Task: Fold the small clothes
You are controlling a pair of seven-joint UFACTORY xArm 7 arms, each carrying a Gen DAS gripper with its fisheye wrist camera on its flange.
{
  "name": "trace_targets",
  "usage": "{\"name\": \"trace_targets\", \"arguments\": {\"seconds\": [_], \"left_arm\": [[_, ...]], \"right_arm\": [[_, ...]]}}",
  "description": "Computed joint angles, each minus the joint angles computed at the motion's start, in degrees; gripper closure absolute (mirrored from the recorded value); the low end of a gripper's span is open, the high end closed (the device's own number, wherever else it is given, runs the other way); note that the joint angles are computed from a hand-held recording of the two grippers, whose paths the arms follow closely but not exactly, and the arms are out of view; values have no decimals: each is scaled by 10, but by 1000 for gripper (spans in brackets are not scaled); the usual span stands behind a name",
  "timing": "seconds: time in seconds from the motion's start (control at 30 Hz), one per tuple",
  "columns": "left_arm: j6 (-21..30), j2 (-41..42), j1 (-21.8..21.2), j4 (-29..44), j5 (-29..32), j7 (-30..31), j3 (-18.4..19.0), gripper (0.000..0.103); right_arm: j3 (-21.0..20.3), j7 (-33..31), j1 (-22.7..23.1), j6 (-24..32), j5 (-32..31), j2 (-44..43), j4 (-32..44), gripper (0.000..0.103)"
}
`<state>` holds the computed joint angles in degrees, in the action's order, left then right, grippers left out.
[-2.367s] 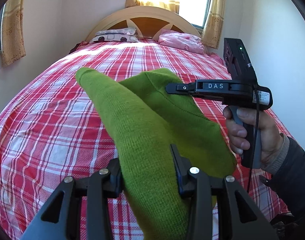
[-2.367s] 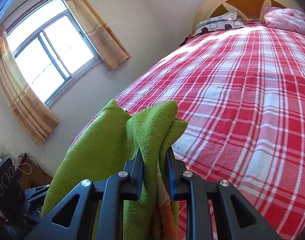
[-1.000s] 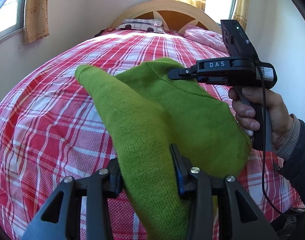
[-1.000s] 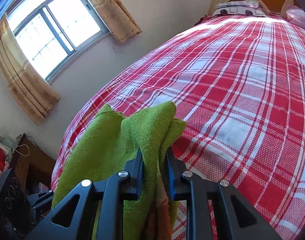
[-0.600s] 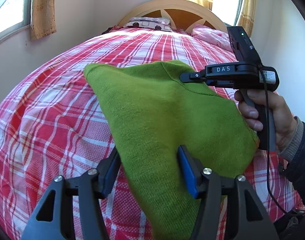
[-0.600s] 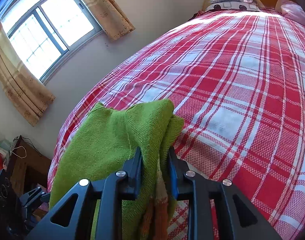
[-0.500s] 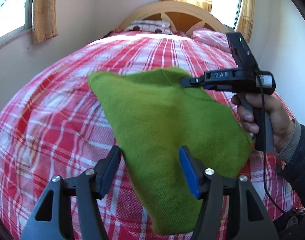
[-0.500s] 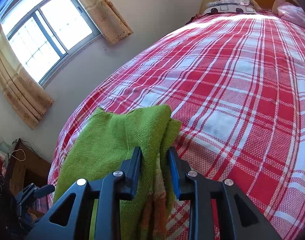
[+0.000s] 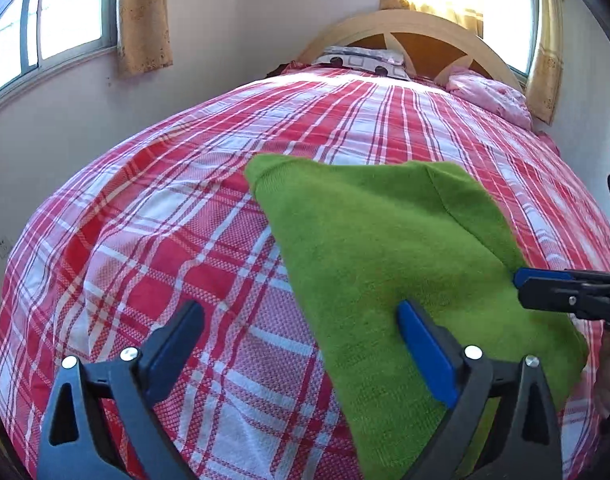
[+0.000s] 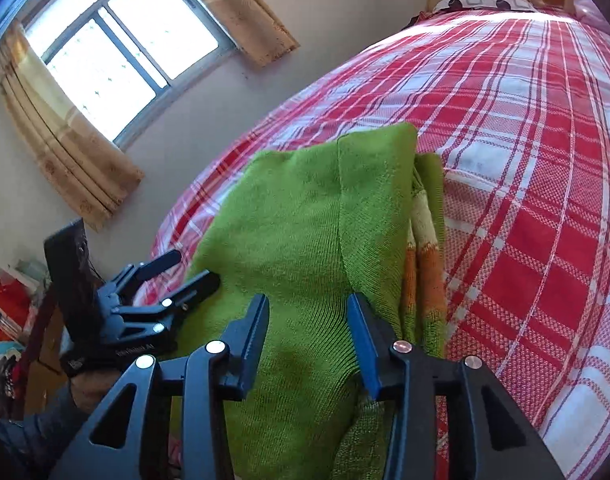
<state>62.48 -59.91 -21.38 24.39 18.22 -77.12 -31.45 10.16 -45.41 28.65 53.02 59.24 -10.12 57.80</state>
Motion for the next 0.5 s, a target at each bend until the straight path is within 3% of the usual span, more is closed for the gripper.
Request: {"name": "trace_targets", "arguments": {"seconds": [0.07, 0.2, 0.5], "left_arm": [[6, 13, 9, 5, 16, 0, -18, 0], [-12, 9, 8, -8, 23, -20, -16, 0], [50, 34, -6, 55, 28, -9, -39, 0]], "right_arm": [[-5, -4, -2, 5, 21, 7, 1, 61], [2, -40, 2, -27, 36, -10, -21, 61], [-8, -93, 20, -76, 85, -61, -80, 59]]}}
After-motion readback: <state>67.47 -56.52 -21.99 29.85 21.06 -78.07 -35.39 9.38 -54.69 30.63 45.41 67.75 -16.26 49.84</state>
